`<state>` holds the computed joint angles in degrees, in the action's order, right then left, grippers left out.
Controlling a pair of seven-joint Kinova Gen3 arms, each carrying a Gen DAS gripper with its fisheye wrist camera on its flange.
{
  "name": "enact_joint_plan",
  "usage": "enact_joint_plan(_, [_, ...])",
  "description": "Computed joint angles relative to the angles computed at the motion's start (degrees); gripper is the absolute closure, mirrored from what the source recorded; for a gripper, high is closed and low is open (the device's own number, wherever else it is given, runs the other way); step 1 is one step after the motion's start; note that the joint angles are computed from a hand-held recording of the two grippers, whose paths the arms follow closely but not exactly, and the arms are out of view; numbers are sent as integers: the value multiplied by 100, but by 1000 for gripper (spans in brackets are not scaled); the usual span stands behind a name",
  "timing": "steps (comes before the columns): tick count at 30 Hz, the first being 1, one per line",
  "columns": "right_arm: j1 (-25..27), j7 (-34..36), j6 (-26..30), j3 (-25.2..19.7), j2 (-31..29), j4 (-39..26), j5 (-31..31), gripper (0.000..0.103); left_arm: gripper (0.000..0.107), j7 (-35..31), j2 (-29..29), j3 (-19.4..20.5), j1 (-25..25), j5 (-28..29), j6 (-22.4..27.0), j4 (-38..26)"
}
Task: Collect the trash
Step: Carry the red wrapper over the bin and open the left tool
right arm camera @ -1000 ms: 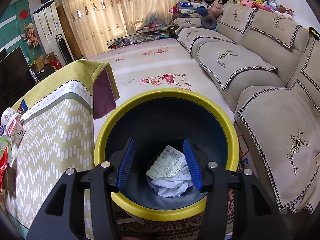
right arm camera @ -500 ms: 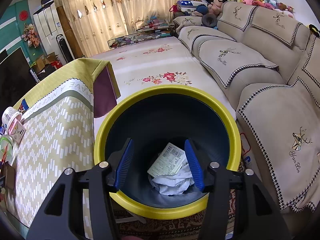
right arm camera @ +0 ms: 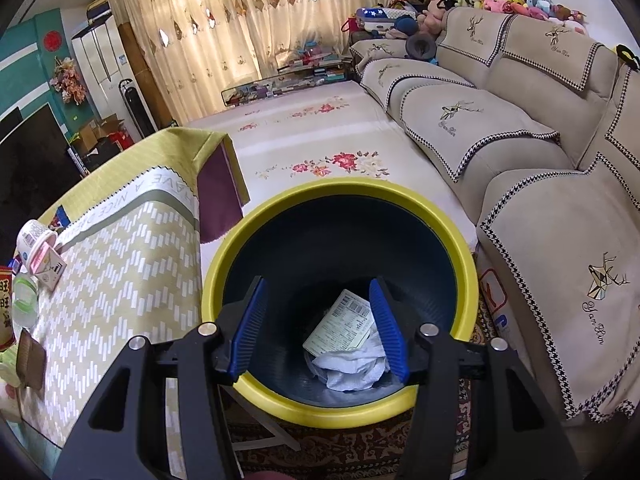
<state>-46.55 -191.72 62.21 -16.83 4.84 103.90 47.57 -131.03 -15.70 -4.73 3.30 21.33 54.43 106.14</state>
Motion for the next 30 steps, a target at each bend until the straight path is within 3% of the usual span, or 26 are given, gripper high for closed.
enact_joint_plan(7, [-76,-338,255,-181,-290,184,181,52,104,101,73,224,349,438,80,-133])
enact_joint_plan(14, [-83,-818,843,-540,-666,492,275,51,104,588,693,944,822,630,-253,-442])
enact_joint_plan(22, [129,-1277,1177,-954,-1185,968,-1,49,104,1825,2152,1809,1765,-313,-707,-1536])
enact_joint_plan(30, [396,-1489,1049,-1245,-1444,1304,-227,48,101,3028,3427,1786,2600,-1274,-669,-2748])
